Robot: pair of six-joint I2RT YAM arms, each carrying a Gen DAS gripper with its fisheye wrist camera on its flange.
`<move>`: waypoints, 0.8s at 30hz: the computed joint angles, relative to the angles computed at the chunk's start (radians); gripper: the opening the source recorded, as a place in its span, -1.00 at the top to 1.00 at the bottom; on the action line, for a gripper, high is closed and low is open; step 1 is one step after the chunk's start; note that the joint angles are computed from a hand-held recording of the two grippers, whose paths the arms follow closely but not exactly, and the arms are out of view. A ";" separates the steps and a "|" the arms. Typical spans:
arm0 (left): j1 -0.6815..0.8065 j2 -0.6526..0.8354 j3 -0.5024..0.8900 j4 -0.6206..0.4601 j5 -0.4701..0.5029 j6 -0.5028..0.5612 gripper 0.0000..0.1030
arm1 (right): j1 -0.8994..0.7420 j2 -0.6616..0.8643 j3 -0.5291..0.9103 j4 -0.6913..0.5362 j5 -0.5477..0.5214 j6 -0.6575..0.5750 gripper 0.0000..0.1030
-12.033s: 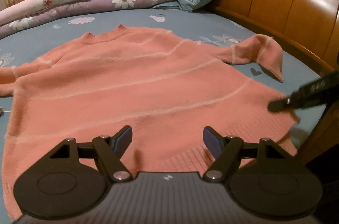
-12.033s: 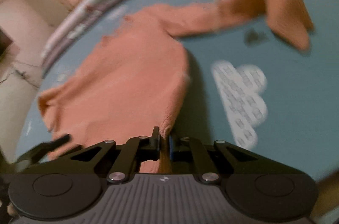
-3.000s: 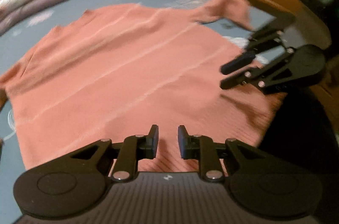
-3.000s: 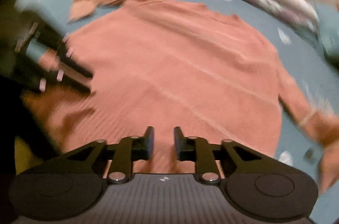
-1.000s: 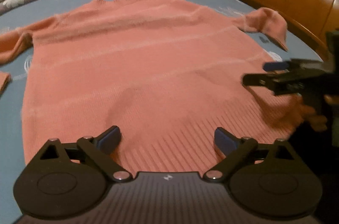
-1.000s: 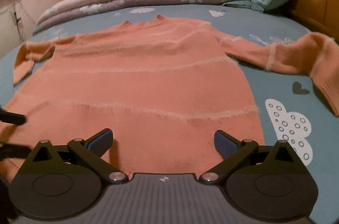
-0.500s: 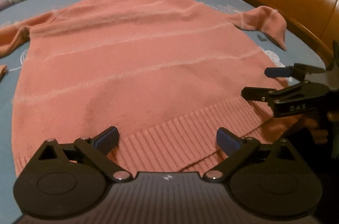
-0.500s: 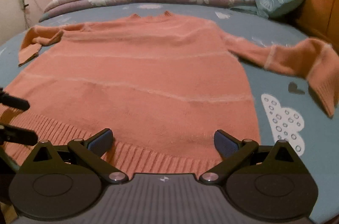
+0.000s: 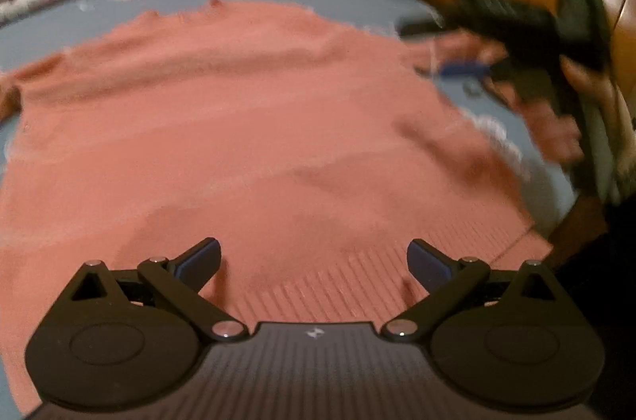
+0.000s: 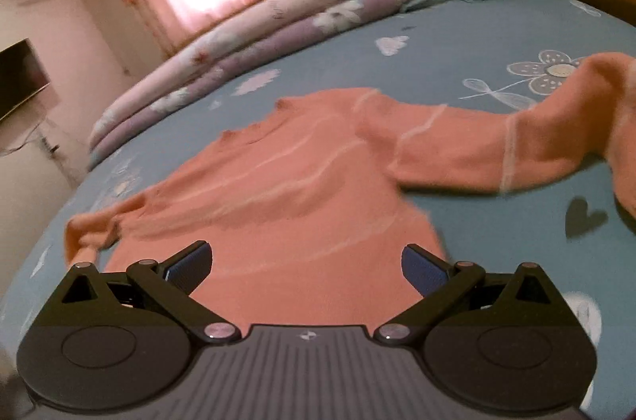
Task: Fold clothes
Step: 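Grasp the sweater sleeve cuff end with the right gripper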
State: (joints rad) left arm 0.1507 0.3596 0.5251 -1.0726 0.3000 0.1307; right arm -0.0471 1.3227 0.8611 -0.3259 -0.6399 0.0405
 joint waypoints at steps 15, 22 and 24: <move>0.014 0.022 -0.008 0.030 0.013 -0.013 -0.97 | -0.138 0.515 0.285 0.117 -0.352 0.412 -1.00; -0.137 0.044 -0.007 0.075 -0.114 -0.119 -0.97 | -0.040 0.513 0.230 0.388 -0.166 0.462 -0.92; -0.148 0.052 -0.006 0.080 -0.125 -0.123 -0.97 | -0.017 0.539 0.249 0.420 -0.109 0.436 -0.81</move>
